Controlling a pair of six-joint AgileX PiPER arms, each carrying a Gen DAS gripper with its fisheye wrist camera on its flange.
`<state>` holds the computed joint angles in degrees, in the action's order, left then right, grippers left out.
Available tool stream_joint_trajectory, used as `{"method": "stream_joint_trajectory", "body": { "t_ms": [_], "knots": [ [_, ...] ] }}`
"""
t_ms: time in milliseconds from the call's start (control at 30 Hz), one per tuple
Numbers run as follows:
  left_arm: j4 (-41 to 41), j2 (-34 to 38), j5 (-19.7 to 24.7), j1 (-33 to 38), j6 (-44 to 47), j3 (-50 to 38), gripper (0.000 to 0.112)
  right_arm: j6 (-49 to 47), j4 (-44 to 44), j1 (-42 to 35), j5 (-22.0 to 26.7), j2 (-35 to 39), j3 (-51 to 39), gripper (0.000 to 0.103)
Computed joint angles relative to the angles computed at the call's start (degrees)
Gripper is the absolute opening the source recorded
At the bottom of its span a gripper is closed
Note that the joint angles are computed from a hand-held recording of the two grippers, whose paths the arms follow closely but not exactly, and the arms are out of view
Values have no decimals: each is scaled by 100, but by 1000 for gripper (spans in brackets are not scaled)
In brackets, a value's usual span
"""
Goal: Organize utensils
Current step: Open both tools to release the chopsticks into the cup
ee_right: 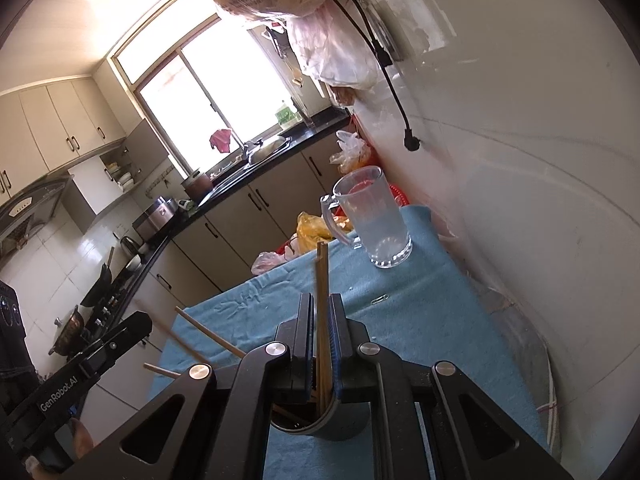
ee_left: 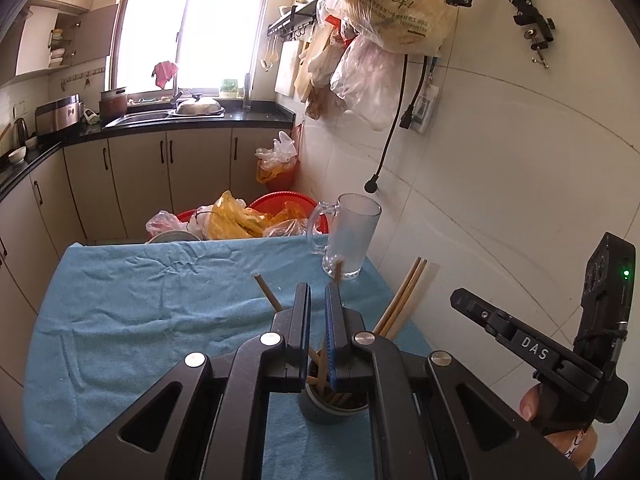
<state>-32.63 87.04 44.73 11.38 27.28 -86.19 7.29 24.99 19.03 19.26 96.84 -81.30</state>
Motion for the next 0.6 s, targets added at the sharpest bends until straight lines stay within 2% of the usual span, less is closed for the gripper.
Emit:
{"method": "stream_joint_trajectory", "body": {
  "t_ms": [167,300,500,600],
  "knots": [
    [-185,-300,45,138,129,132,8,59,-61,11,-137,-341,261,9],
    [-338,-743,-4,368,332,447,26,-144,167,32,-250,-717,650,11],
    [-731,-1315,228,1122,899,999,27,-255,300,314,-417,-1164,1320,21],
    [-992,-1523,444,1705,1314,1313,30,-184,205,565,-492,-1236,1603,21]
  ]
}}
